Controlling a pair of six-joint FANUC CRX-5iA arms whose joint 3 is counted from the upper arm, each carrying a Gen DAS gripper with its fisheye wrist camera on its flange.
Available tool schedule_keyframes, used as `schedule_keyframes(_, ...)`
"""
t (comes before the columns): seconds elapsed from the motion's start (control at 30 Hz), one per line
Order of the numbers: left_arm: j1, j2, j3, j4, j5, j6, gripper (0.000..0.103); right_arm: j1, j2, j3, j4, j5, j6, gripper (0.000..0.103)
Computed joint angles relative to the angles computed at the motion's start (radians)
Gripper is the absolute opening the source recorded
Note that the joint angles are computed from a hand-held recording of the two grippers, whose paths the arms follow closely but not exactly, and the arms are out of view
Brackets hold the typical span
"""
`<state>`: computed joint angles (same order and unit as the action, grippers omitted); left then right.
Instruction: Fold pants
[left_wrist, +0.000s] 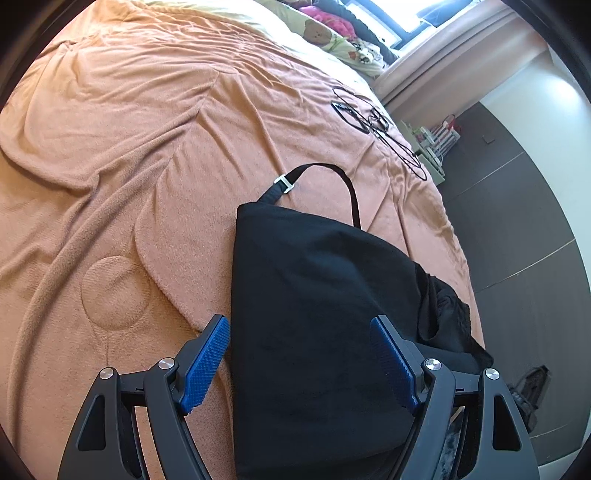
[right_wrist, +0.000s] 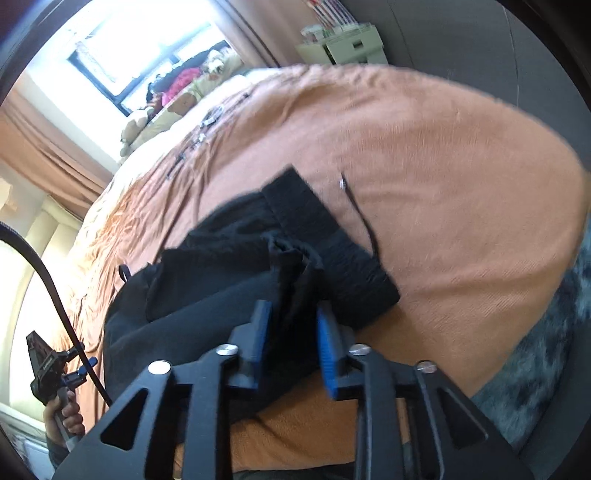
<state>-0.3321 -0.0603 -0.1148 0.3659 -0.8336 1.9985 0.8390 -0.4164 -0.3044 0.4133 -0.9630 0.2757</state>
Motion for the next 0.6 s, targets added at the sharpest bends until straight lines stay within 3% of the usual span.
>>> schedule_keyframes(0.07,-0.002,0.002,-0.001,0.002,0.001,-0.001,0.08,0.011,0.002,0.013,0.041,-0.022,0.02,0.042)
schedule_keyframes(0.2,-0.005,0.002,0.0,-0.006,0.002,0.003,0.08,0.016,0.036,0.068,0.062,-0.029,0.11,0.042)
schedule_keyframes(0.43,-0.001,0.001,-0.001,-0.019,-0.008,0.017,0.08,-0.043,0.188,0.242,-0.057,-0.062,0.406,0.042)
schedule_keyframes(0.6,0.019,-0.008,-0.044,0.037,0.009,0.014,0.076,-0.088,0.326,0.401,-0.14,-0.126,0.592,0.042)
